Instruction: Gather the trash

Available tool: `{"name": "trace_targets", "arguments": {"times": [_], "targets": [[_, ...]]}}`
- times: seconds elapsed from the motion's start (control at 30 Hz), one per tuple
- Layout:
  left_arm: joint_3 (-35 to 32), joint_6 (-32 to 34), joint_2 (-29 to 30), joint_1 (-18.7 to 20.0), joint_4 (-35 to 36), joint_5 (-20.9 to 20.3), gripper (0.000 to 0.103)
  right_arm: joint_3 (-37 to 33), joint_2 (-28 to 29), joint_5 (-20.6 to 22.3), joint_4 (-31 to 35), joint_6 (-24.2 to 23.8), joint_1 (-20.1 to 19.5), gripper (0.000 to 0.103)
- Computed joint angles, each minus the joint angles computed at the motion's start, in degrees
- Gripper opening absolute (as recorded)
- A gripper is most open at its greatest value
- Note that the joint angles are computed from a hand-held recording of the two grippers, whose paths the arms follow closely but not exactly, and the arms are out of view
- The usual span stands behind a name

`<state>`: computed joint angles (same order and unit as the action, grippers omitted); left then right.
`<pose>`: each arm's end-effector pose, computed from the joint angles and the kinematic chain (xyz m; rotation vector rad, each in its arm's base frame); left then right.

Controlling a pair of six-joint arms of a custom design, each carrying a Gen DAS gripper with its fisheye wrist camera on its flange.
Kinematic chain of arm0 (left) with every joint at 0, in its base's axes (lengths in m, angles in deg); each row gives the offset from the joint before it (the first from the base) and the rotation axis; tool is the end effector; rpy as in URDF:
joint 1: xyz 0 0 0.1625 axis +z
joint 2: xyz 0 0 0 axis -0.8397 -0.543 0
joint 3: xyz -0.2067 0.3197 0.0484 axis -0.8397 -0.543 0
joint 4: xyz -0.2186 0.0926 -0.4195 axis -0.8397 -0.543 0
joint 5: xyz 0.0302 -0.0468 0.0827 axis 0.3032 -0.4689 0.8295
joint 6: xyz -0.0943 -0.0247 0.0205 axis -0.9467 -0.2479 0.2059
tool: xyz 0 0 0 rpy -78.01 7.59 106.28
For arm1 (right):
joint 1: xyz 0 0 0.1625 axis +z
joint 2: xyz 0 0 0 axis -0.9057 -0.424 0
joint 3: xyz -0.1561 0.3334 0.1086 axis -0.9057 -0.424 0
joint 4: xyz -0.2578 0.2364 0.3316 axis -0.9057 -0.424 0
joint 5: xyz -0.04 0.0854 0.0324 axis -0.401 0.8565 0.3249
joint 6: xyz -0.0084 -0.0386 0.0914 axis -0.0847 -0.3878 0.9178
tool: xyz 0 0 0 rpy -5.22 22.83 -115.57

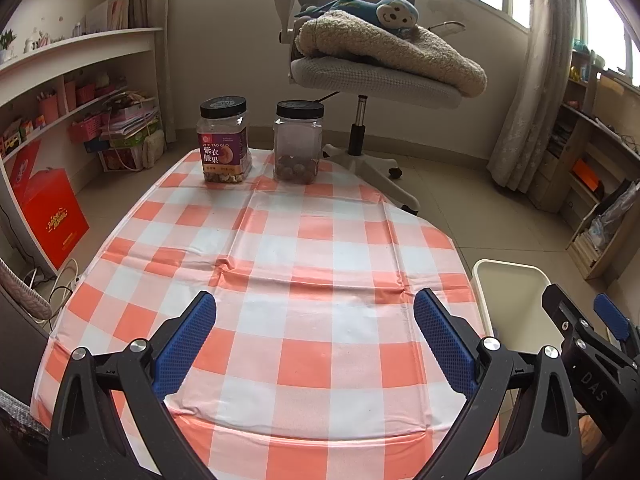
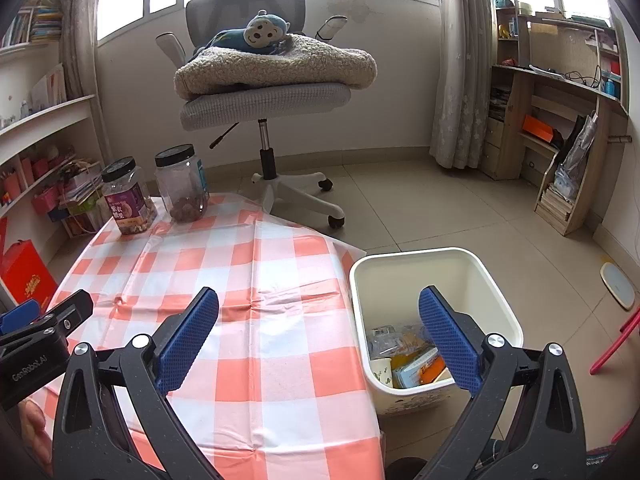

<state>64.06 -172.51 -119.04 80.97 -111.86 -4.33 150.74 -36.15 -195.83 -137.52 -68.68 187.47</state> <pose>-0.1145 -0.2943 0.2833 -0.3317 1.8907 -1.2865 0.3570 -0.4034 0.0375 0.9982 -2.3025 0.9923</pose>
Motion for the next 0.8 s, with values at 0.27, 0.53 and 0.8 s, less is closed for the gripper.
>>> {"name": "trace_targets", "arguments": {"times": [0.27,0.53,0.8], "targets": [[-0.05,0.05,0.22,0.50,-0.47,0.20,0.096,-0.25,0.06,-0.52,0.92,0.07,-0.25,0.096],[0.09,-0.07,0.59,0.20,0.13,0.71,0.096,-0.67,0.42,-1.18,1.49,0.21,-0.02,0.096],[0.09,-0.61,0.89,0.03,0.30,0.94,0.096,-0.66,0.46,-1.36,1.46,0.03,-0.02,0.096]]}}
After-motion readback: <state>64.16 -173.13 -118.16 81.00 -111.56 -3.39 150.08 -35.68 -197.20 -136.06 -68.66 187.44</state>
